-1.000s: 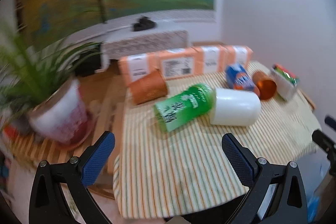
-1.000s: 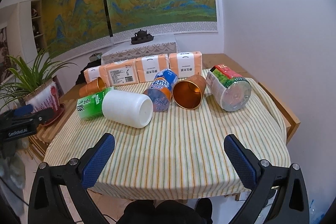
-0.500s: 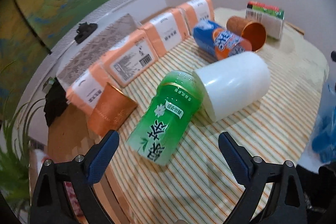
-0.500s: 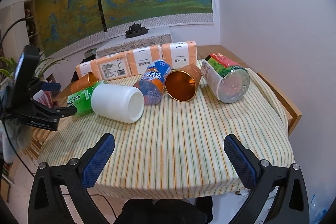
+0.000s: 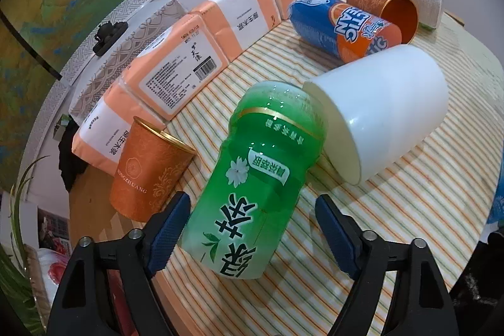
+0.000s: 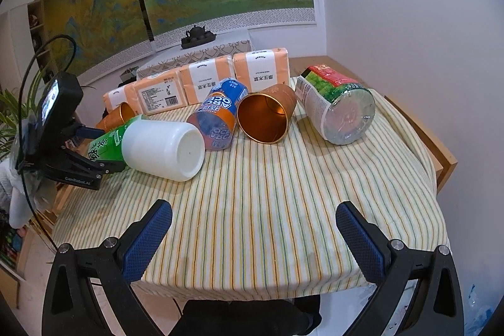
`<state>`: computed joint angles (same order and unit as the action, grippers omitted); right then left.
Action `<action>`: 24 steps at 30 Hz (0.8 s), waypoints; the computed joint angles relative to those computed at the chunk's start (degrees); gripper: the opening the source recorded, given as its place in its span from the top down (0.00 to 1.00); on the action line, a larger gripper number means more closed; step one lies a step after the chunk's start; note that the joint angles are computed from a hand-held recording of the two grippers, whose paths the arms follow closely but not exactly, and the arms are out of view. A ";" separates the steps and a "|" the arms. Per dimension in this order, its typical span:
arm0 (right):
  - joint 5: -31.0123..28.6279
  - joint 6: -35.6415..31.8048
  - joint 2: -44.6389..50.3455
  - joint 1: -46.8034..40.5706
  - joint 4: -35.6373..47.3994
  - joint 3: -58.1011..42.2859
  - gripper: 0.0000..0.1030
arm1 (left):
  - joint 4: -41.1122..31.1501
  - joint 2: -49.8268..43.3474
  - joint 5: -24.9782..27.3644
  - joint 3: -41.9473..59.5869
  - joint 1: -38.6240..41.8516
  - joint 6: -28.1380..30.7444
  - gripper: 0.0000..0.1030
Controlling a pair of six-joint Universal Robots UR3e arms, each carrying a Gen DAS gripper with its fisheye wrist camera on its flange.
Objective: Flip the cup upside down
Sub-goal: 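Move the left tool to the lying green tea bottle and grasp it, then lift the green tea bottle off the table with the left tool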
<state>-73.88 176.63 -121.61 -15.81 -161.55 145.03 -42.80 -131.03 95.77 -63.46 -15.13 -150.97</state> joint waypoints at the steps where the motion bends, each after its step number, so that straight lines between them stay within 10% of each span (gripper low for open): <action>1: -0.06 -0.02 0.06 0.04 -0.01 -0.04 0.00 | -0.28 -0.48 0.29 0.71 0.00 -0.11 0.27; 24: 2.27 -1.10 -6.09 -0.57 4.73 1.01 0.00 | 9.32 16.67 1.25 -25.73 1.11 -12.94 0.38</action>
<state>-71.62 175.53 -127.70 -16.38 -156.82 146.04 -33.48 -114.35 97.02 -89.19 -14.02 -163.91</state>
